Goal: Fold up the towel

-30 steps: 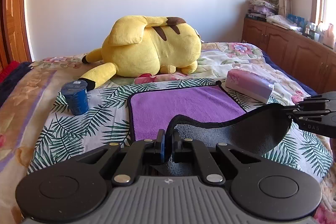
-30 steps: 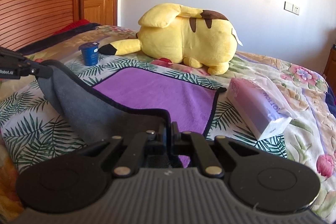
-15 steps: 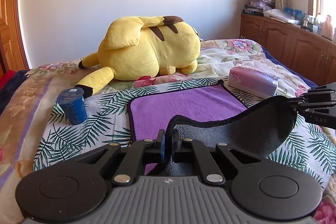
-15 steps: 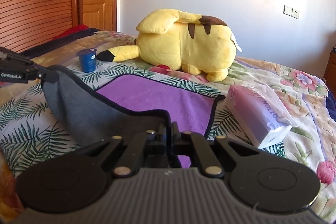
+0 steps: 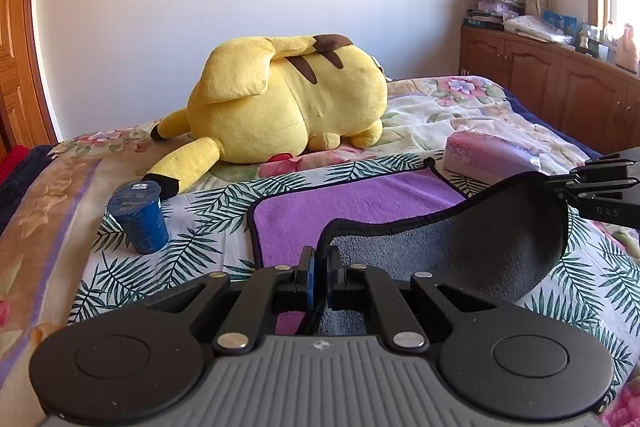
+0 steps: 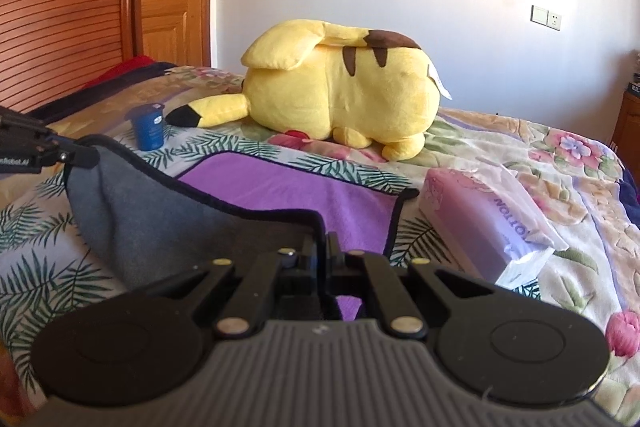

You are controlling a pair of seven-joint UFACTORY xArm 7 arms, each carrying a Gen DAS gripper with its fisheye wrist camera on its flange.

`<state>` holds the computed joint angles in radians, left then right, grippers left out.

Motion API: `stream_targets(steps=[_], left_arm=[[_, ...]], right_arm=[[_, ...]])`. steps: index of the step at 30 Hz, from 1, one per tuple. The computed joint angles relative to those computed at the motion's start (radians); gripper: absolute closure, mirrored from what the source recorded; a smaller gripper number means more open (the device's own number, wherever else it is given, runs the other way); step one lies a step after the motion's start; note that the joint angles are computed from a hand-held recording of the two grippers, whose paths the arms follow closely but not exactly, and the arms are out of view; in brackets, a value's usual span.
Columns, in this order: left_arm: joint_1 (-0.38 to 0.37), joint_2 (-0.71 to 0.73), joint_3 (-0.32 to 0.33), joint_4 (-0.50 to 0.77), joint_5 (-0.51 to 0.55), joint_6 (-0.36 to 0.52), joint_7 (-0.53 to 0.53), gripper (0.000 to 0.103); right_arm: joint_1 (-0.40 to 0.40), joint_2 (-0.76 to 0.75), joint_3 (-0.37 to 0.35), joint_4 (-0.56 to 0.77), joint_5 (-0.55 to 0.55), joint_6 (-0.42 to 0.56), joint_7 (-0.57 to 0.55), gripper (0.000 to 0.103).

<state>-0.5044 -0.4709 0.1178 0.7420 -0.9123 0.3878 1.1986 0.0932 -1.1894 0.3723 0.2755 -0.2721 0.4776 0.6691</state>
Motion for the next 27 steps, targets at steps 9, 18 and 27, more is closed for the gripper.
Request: stream_targets(steps=[9, 18, 27], left_arm=[[-0.025, 0.069, -0.005, 0.045, -0.075, -0.052, 0.06, 0.103], [-0.004, 0.18, -0.047, 0.134, -0.231, -0.077, 0.191, 0.103], [0.073, 0.239, -0.125, 0.19, -0.24, -0.077, 0.189, 0.103]], right_arm=[[-0.048, 0.036, -0.004, 0.008, -0.029, -0.057, -0.023, 0.099], [-0.103, 0.094, -0.008, 0.003, -0.05, -0.122, -0.059, 0.099], [-0.162, 0.175, -0.007, 0.028, -0.076, -0.199, -0.117, 0.099]])
